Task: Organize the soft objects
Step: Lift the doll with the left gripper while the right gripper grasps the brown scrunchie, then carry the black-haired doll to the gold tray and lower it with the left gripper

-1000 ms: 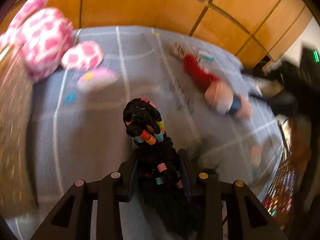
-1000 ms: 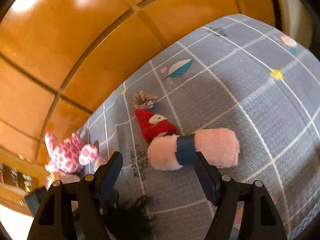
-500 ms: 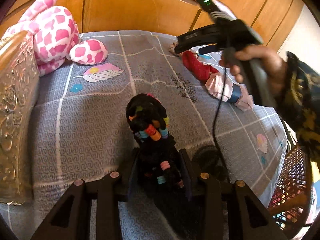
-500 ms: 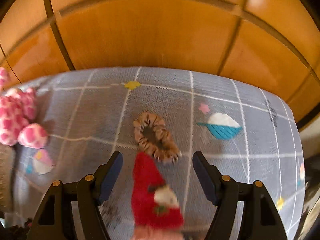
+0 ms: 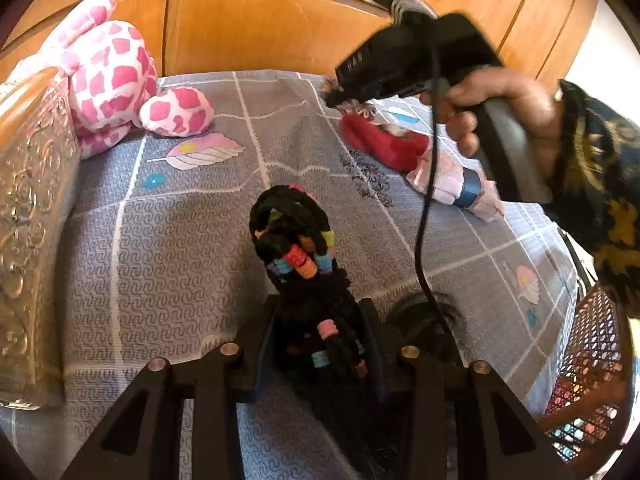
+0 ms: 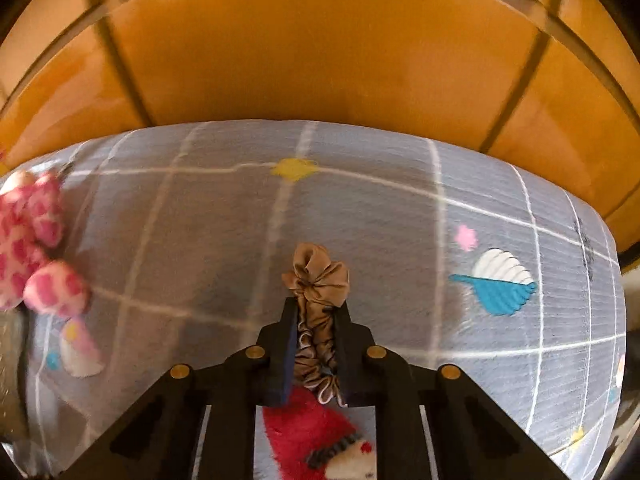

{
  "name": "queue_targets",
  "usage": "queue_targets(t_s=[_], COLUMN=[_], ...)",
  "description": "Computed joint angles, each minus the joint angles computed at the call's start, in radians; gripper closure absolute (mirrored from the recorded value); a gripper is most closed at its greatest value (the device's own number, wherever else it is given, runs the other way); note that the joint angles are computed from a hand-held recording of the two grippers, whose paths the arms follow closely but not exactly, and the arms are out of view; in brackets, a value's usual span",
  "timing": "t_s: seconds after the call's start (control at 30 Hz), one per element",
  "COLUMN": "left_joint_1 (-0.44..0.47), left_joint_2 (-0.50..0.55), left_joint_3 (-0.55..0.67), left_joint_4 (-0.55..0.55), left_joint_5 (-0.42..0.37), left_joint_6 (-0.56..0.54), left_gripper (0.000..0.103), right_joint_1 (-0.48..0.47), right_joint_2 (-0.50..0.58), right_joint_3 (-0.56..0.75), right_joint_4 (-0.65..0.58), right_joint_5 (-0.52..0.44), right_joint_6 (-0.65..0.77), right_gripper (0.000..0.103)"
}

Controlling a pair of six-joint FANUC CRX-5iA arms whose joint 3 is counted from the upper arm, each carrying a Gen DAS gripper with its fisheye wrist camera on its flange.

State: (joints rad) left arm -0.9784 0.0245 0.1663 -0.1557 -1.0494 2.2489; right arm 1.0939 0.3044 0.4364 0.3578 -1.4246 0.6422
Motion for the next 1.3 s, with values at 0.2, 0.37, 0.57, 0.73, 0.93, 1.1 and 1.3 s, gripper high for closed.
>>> queue_targets(t_s=[0.2,0.37,0.57,0.73,0.93,1.1,1.3], left_joint_1=[0.017,0.0,-0.024,-0.053,-0.086,-0.104,-0.116], left_joint_2=[-0.028,-0.045,-0.068,-0.073,-0.077,-0.101,-0.122], left_joint_3=[-0.038,-0.034,-0.039,-0.032,-0.018,-0.025,-0.01], left_joint_4=[0.03,0.013,-0.003,-0.038,-0.059,-0.074,-0.109], left_joint_5=[0.025,-0.015,-0.049,-0.085,-0.112,-0.135,-0.152], left_joint_6=[0.007,0.016,0.034,0.042,0.071,0.099,0.123], left_gripper=[0.066,0.066,0.066,0.066,0.066,0.067,0.067], right_joint_1=[0.056,0.093,0.165,0.226,0.308,0.325,0.34], right_joint_2=[-0.077,-0.129,-0.147,-0.148,-0.139,-0.125,-0.104], right_joint_3=[-0.015,-0.033,-0.083,-0.138,-0.171,-0.169,-0.162], right_joint_4=[-0.104,-0.222,-0.254,-0.168,-0.06,-0.027,-0.004], right_joint_5=[0.091,0.124,0.068,0.033,0.013,0.012,0.015], right_joint_6=[0.002,-0.016,-0.098,-0.138,-0.171,-0.159,-0.171], right_gripper=[0.087,0.087,0.087,0.088,0.084,0.084,0.084])
